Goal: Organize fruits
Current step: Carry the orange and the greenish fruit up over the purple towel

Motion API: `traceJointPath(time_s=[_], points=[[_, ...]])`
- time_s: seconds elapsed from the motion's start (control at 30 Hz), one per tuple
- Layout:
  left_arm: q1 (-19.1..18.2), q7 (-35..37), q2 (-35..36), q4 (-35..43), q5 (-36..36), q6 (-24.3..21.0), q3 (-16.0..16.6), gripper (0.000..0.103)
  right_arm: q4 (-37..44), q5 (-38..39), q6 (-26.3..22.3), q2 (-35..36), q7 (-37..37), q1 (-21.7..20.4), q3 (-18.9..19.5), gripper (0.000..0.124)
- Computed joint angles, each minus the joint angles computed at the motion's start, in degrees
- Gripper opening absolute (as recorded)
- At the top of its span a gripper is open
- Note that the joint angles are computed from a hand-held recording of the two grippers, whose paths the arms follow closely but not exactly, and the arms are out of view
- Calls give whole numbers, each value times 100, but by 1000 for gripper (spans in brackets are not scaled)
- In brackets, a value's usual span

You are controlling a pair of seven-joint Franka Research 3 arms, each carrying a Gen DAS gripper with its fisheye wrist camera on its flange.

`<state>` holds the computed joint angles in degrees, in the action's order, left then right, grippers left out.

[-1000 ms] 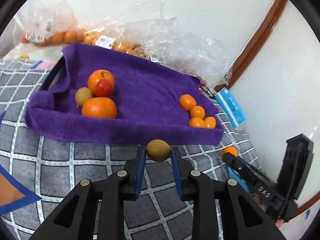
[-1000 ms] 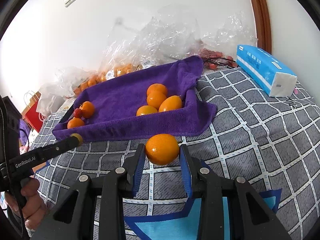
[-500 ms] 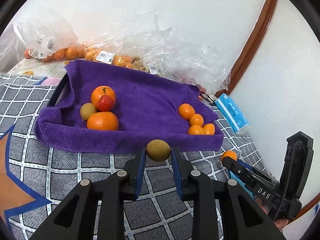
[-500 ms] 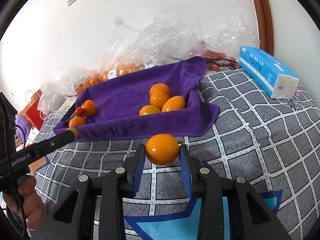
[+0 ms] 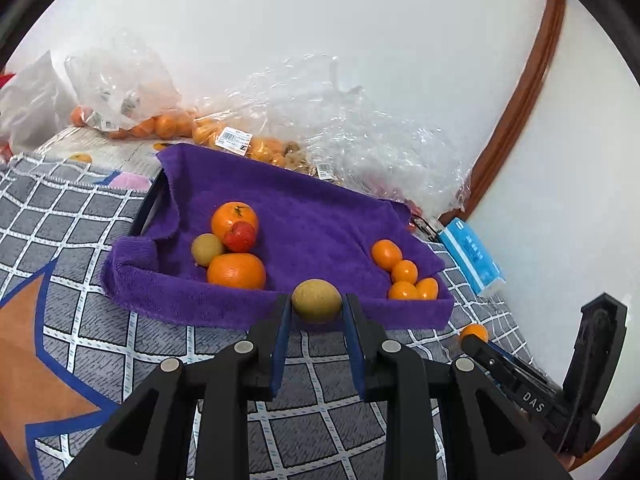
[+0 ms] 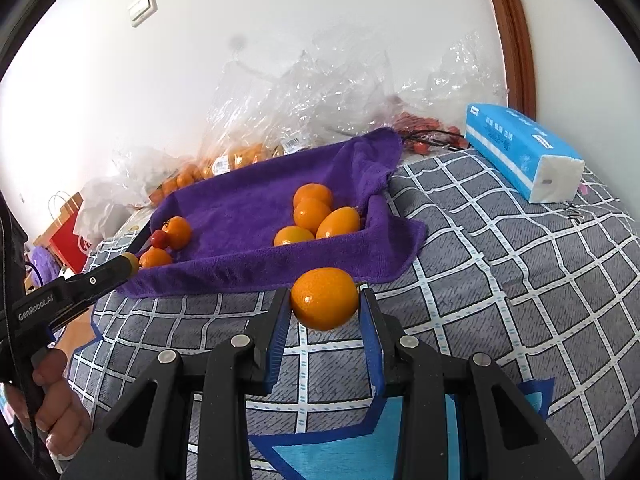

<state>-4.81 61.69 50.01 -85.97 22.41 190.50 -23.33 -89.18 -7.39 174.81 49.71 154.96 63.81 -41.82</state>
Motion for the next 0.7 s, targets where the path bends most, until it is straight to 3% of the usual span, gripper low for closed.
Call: traceJointPath(time_s=[0.07,0.17,0.23,0.37,0.4,0.5,0.6,0.7], points=[[91,-25,6,-44,6,83,-84,25,11,-22,-9,-20,-39,16,7,34],[-302,-243,-182,-143,-213,337,510,25,75,-47,-48,-101,-107,-39,104,34],[-324,-388,-232,-203,-242,545,601,25,123,-88,-30,-131,-104,-36,94,34],[-1171,-495,-589,-403,-741,615,1725,25,377,-309,-262,-179,-111,-17,6,34],[-1140,-493,-677,-486,-716,606,1717,25,441,-397,-303,-195,-84,-30,3,34],[-694,-545,-831,-605,-425,523,1274,25,649,-641,-357,-232,-12,-131,47,34],[-969,-548,-1050,-657,-558,242,1663,25,982,-757,-567,-265,-79,-475,405,34],[-828,-546,-1203,-749,-540,124,1582,25,1208,-821,-434,-284,-194,-924,888,34]])
